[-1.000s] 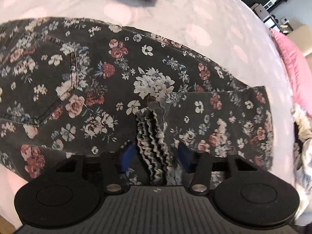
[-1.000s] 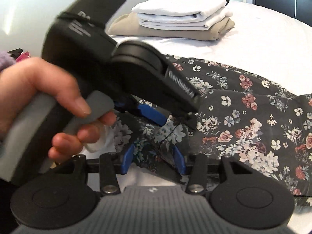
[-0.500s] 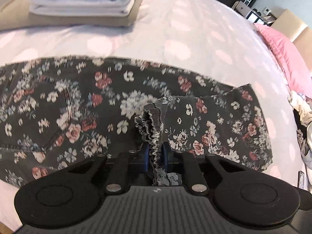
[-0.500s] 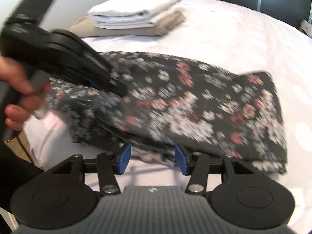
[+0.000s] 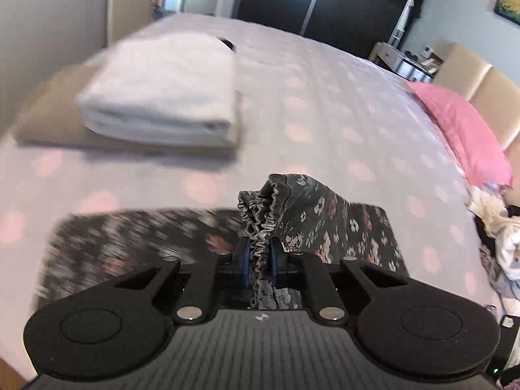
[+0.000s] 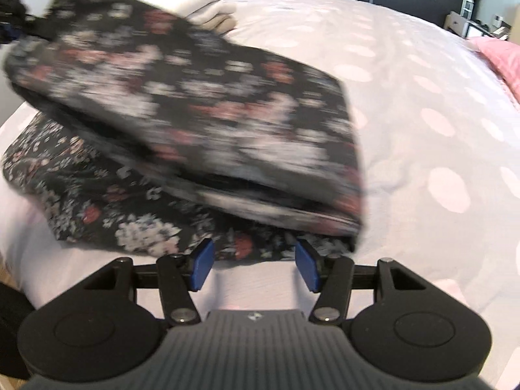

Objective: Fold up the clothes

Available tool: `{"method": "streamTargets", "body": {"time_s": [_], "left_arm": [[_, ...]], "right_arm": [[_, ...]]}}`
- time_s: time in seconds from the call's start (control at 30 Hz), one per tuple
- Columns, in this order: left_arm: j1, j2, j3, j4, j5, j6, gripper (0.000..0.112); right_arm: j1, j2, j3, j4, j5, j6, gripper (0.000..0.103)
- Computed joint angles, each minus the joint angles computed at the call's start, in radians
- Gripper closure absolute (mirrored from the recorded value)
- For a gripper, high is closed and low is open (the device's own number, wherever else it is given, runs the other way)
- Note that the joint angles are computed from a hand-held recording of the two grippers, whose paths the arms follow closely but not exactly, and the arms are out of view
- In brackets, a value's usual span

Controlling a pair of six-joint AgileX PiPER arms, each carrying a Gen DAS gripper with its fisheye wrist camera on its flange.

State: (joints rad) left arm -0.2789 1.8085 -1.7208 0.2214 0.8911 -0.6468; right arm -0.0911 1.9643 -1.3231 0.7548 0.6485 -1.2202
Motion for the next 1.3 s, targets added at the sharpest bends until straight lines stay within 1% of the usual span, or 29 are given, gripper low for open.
{"method": "streamTargets", "body": {"time_s": [0.07,0.17,0.23,0.3,0.37,0.4,0.5,0.6,0.67,0.77,0.87,0.97,1.07,1.13,1.2,1.3], "left_arm": [[0.036,-0.031,0.005,0.014,0.03,0.014,0.102],[0.111,-0.07,0.023,-0.015,0.065,0.057,0.102],[0.151,-0.085,0.042,-0.004,0.08,0.065,0.103],[0.19,-0.103,0.082,0.019,0.074,0.064,0.103],[0.232,-0.112,0.125,0.016,0.047,0.076,0.103],[0.25,-0.106,0.146,0.023,0.032,0.084,0.103],[0.3,-0.07,0.181,0.025,0.026,0.091,0.103],[0.322,-0.04,0.224,0.039,-0.019,0.069,0.103],[0.33,-0.028,0.26,0.052,-0.059,0.049,0.102],[0.348,-0.007,0.295,0.047,-0.094,0.01,0.102],[0.357,0.004,0.334,0.057,-0.124,-0.049,0.099],[0.353,-0.006,0.366,0.074,-0.131,-0.116,0.093],[0.336,-0.029,0.385,0.118,-0.126,-0.204,0.082],[0.319,-0.042,0.391,0.169,-0.117,-0.265,0.067],[0.302,-0.053,0.394,0.204,-0.107,-0.281,0.066],[0.29,-0.022,0.364,0.18,-0.056,-0.226,0.068]], "right_arm": [[-0.009,-0.001,0.006,0.015,-0.004,-0.013,0.045],[-0.024,0.003,0.008,0.054,0.038,-0.055,0.045],[-0.029,-0.006,0.023,0.091,0.066,-0.107,0.045],[-0.039,-0.017,0.037,0.125,0.113,-0.157,0.045],[-0.049,-0.033,0.056,0.153,0.145,-0.203,0.044],[-0.047,-0.042,0.067,0.155,0.144,-0.218,0.045],[-0.044,-0.052,0.074,0.149,0.158,-0.228,0.044],[-0.049,-0.056,0.071,0.142,0.169,-0.215,0.044],[-0.033,-0.059,0.061,0.132,0.159,-0.167,0.043],[-0.037,-0.005,-0.037,0.095,0.207,-0.042,0.043],[-0.062,0.039,-0.122,0.082,0.292,0.086,0.043],[-0.078,0.078,-0.178,0.113,0.33,0.158,0.043],[-0.075,0.149,-0.281,0.108,0.385,0.245,0.044],[-0.065,0.202,-0.359,0.095,0.409,0.31,0.045],[-0.043,0.251,-0.436,0.068,0.418,0.373,0.045],[-0.022,0.341,-0.572,0.022,0.488,0.473,0.051]]}}
